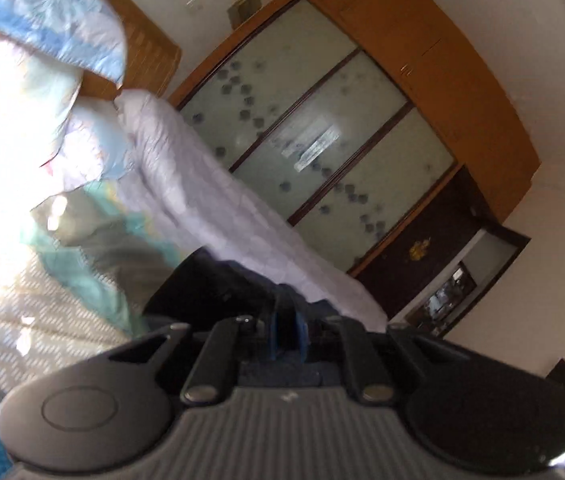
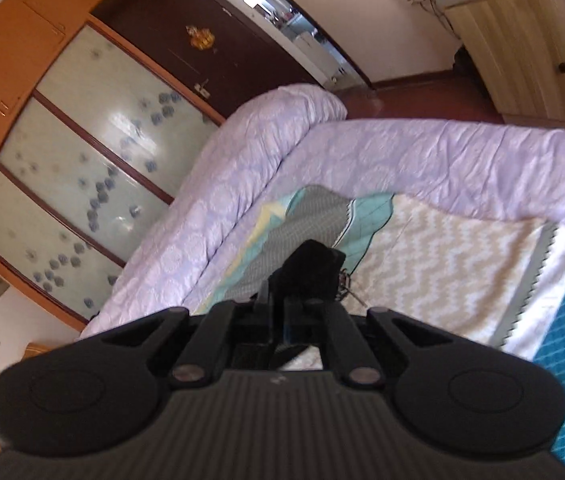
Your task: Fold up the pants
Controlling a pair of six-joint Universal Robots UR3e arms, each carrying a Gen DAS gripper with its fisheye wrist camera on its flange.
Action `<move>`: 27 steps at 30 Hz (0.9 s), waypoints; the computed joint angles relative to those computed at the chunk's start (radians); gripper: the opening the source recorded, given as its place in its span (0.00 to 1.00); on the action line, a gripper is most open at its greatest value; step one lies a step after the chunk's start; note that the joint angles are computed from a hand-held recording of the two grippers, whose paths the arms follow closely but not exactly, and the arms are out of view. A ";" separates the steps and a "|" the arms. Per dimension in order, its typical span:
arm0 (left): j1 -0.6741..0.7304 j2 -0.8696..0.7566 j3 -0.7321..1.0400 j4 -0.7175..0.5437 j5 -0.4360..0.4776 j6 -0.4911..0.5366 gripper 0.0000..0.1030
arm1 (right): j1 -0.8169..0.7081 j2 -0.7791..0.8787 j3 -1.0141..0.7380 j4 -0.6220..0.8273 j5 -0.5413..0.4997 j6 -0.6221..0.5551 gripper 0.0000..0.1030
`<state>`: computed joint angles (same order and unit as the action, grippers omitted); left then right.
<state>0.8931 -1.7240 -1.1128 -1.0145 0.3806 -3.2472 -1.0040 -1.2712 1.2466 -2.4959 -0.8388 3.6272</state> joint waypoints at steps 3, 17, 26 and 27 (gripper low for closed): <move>0.085 0.157 -0.314 -0.374 0.094 0.440 0.10 | -0.108 -0.117 0.244 0.009 0.051 -0.120 0.08; 0.314 0.185 -0.649 -0.221 0.261 0.484 0.12 | -0.049 -0.264 0.841 -0.430 -0.614 -0.127 0.45; -0.215 -0.330 -0.062 0.130 0.416 0.132 0.52 | 0.294 0.008 0.368 -0.292 -0.492 -0.247 0.51; -0.264 -0.394 0.012 0.121 0.437 0.113 0.52 | 0.340 0.090 0.264 -0.259 -0.428 -0.276 0.52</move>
